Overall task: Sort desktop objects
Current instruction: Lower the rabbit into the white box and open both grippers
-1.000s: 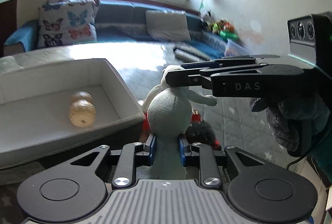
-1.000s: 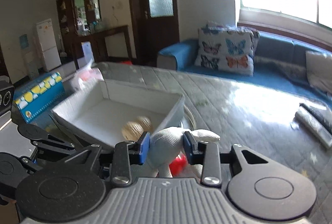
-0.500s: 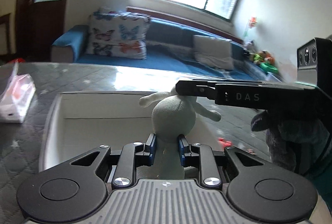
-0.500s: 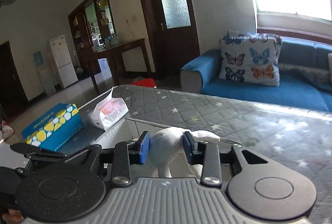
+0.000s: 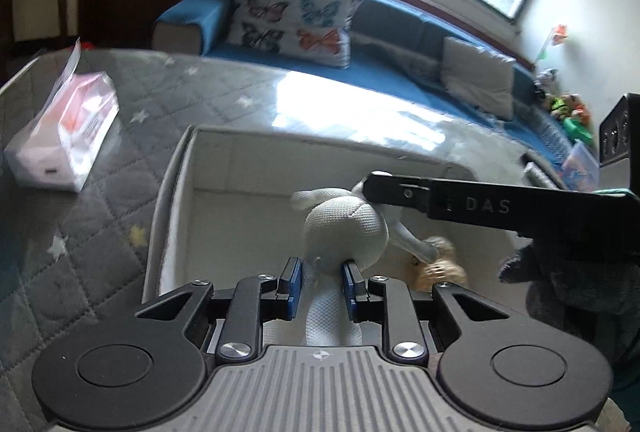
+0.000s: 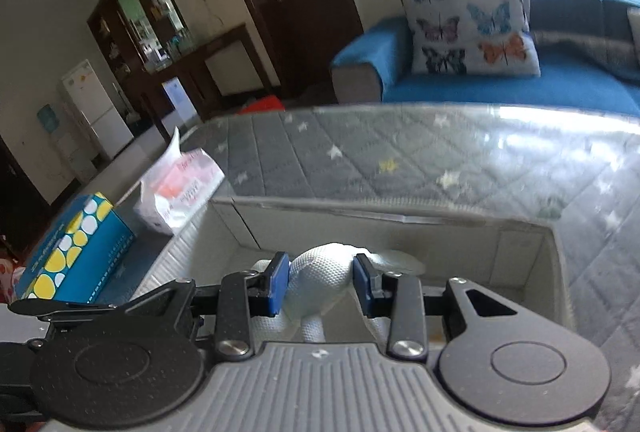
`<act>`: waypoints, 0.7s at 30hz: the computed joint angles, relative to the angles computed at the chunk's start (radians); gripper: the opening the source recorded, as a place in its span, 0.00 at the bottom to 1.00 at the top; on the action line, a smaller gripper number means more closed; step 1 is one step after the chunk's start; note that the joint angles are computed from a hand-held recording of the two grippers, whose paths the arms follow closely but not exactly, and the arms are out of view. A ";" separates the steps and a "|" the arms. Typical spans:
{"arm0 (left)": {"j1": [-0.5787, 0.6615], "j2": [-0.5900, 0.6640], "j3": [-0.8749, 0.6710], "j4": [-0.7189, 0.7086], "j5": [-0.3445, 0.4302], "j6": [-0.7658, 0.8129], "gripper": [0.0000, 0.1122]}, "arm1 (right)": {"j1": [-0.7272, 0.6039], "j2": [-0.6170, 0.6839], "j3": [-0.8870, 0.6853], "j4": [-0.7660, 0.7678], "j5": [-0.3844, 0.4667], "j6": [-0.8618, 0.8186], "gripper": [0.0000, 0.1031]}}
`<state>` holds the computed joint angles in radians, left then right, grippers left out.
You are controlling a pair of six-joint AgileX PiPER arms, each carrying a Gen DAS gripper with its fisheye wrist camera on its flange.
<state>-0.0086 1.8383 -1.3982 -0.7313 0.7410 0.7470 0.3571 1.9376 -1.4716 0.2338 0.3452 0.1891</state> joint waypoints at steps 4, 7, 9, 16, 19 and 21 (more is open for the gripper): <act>-0.021 0.000 0.015 0.078 -0.066 -0.067 0.25 | 0.000 0.023 -0.011 0.069 0.028 -0.069 0.40; -0.011 -0.015 0.032 0.057 -0.066 -0.046 0.25 | 0.012 0.000 0.013 0.045 0.022 -0.068 0.40; -0.008 -0.028 0.049 0.042 -0.073 -0.030 0.25 | 0.016 -0.021 0.032 0.044 0.016 -0.078 0.40; -0.006 -0.107 0.122 -0.026 -0.077 0.029 0.25 | 0.029 -0.157 0.146 0.003 0.006 -0.084 0.47; -0.008 -0.153 0.169 -0.059 -0.070 0.064 0.25 | 0.034 -0.244 0.221 -0.030 -0.003 -0.078 0.48; -0.012 -0.191 0.210 -0.078 -0.069 0.087 0.25 | 0.035 -0.291 0.266 -0.038 -0.007 -0.079 0.48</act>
<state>-0.0202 1.6468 -1.1881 -0.8094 0.6723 0.8336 0.3921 1.6466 -1.2059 0.1962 0.3383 0.1098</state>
